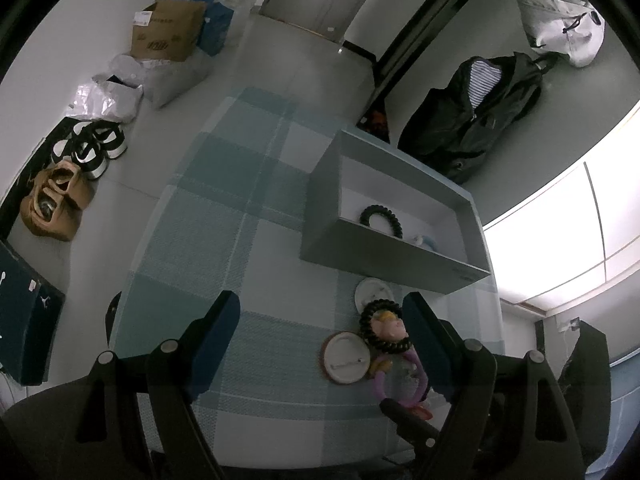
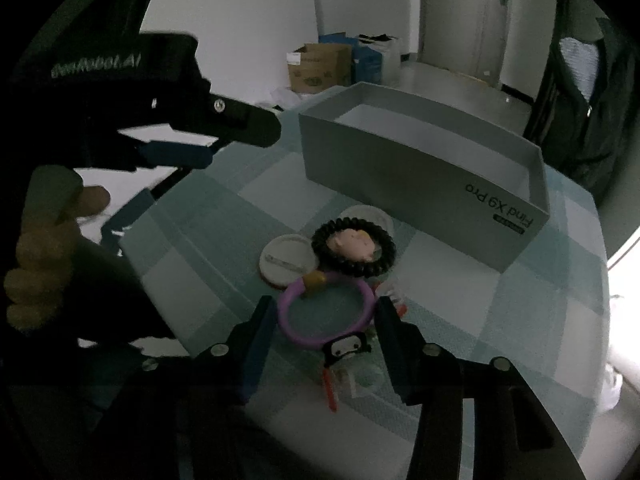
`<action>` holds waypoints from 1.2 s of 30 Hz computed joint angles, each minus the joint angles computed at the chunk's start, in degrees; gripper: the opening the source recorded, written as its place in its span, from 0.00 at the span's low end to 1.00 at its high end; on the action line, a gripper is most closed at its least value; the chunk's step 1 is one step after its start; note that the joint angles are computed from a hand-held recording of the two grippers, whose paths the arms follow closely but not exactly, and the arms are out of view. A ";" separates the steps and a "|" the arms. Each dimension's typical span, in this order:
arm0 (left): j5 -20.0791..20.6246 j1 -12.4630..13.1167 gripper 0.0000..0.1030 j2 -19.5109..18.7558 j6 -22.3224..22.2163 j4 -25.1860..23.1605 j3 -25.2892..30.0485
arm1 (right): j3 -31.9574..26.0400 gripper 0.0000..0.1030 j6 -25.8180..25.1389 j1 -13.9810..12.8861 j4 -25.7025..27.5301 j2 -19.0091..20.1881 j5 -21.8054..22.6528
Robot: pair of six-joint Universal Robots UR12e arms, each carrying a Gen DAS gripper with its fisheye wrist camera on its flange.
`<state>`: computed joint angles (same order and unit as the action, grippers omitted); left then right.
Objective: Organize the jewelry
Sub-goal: 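Grasp the pink bangle with the right tool while the left tool approaches the white compact, then lift the pink bangle with the right tool while the left tool grasps the white round compact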
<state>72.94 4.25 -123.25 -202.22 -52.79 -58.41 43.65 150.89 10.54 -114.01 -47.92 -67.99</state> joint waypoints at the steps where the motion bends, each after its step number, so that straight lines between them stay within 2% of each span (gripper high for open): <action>1: -0.06 0.02 0.78 0.01 -0.12 0.05 -0.02 | -0.18 0.47 0.17 -0.13 0.29 0.06 0.80; 2: -0.02 0.03 0.78 0.02 -0.21 0.08 -0.05 | -0.31 0.42 0.33 -0.24 0.54 0.08 1.32; 3: 0.11 0.04 0.78 0.05 -0.29 0.12 -0.12 | -0.40 0.30 0.58 -0.27 0.57 0.09 1.54; 4: 0.12 0.05 0.78 0.02 -0.36 0.08 -0.09 | -0.58 0.09 0.54 -0.33 1.06 0.12 1.77; 9: -0.41 0.17 0.78 -0.15 -0.79 -0.47 0.13 | -2.39 0.14 -0.03 -0.44 4.88 0.92 2.11; 13: -0.30 0.19 0.78 -0.23 -1.01 -0.51 0.29 | -2.26 0.14 0.13 -0.60 4.56 0.88 3.33; 16: -0.33 0.22 0.78 -0.31 -1.10 -0.73 0.43 | -2.78 0.16 -1.43 0.04 4.70 1.12 0.74; 19: -0.29 0.24 0.78 -0.34 -1.12 -1.02 0.46 | -6.31 0.16 -3.67 0.95 8.70 2.83 -2.71; 24: -0.27 0.29 0.78 -0.35 -1.05 -1.43 0.57 | -8.91 0.16 -6.26 2.15 9.83 4.14 -6.86; 26: -0.21 0.31 0.78 -0.37 -1.31 -1.42 0.59 | -9.09 0.09 -6.87 2.42 9.49 4.26 -7.47; 29: -0.34 0.41 0.78 -0.45 -1.78 -1.54 0.60 | -8.95 0.08 -6.09 2.16 9.11 4.22 -5.93; 36: -0.41 0.40 0.78 -0.50 -1.13 -1.94 0.63 | -11.69 0.07 0.40 0.10 10.20 5.11 2.40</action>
<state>72.53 4.65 -123.75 -203.35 -54.73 -57.78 31.97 151.29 10.64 -103.80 -42.81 -65.59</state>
